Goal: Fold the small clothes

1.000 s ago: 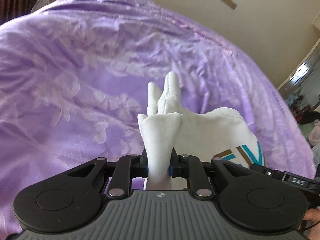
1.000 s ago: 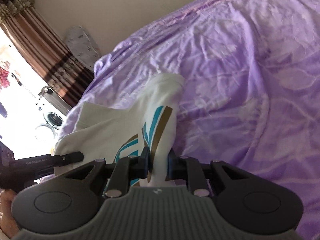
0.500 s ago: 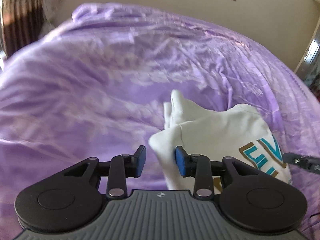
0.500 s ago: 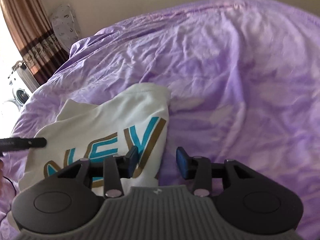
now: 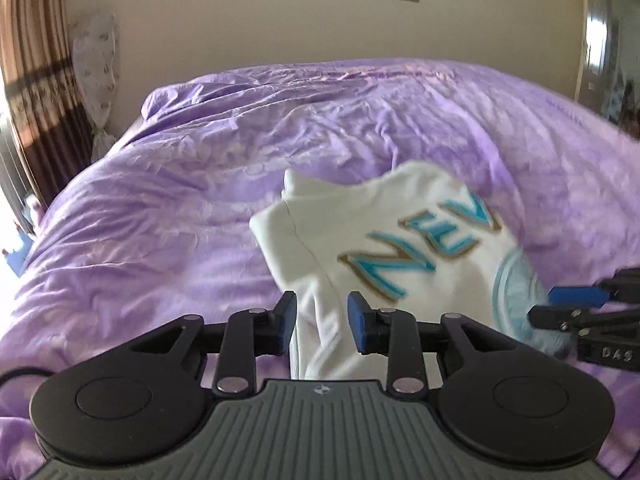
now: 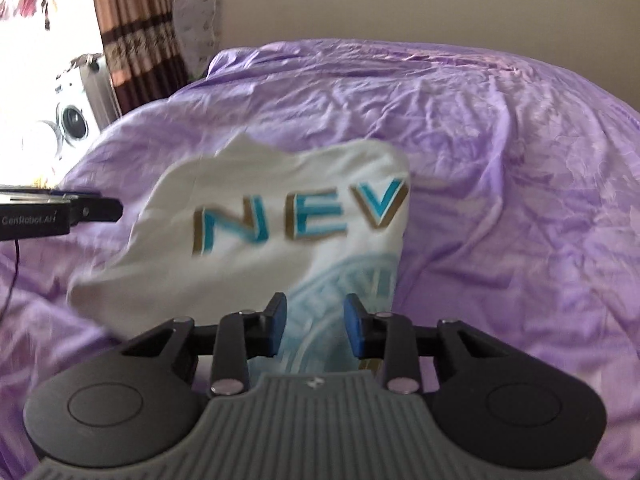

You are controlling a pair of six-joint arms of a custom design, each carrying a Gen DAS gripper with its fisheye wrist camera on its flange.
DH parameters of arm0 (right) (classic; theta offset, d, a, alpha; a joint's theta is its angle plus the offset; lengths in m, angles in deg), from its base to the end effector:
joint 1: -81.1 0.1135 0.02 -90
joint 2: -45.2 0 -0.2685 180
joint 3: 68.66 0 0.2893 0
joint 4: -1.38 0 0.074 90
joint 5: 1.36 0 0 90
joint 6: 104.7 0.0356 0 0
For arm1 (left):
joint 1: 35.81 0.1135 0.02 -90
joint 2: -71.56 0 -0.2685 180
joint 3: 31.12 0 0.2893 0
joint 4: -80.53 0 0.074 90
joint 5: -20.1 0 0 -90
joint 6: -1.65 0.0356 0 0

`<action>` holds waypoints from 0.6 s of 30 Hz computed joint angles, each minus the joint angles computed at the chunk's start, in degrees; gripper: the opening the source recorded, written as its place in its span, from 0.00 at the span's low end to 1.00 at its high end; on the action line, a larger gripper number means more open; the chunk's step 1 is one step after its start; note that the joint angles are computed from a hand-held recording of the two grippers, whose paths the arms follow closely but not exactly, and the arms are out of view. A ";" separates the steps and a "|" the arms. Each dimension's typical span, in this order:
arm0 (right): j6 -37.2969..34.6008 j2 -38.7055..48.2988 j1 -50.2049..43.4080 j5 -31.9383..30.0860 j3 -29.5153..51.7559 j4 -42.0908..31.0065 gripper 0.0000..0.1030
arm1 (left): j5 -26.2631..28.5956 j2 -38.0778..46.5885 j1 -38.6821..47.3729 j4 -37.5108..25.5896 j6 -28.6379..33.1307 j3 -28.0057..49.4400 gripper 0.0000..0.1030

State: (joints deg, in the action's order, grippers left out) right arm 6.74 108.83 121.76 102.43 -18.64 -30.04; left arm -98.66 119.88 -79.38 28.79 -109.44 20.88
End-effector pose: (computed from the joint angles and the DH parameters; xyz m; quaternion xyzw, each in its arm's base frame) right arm 0.2017 0.1621 0.2092 -0.1079 0.9121 0.1008 0.3825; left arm 0.1571 -0.1258 0.2543 0.0891 0.9045 0.0106 0.4169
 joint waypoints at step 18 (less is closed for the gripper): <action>2.68 4.54 3.34 2.37 -5.96 4.68 0.27 | 0.91 2.60 -0.30 4.27 -1.90 -7.50 0.31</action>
State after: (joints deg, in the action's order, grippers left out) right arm 9.42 113.37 125.09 104.80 -24.59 -25.36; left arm -97.75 122.47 -79.68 33.06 -111.35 13.39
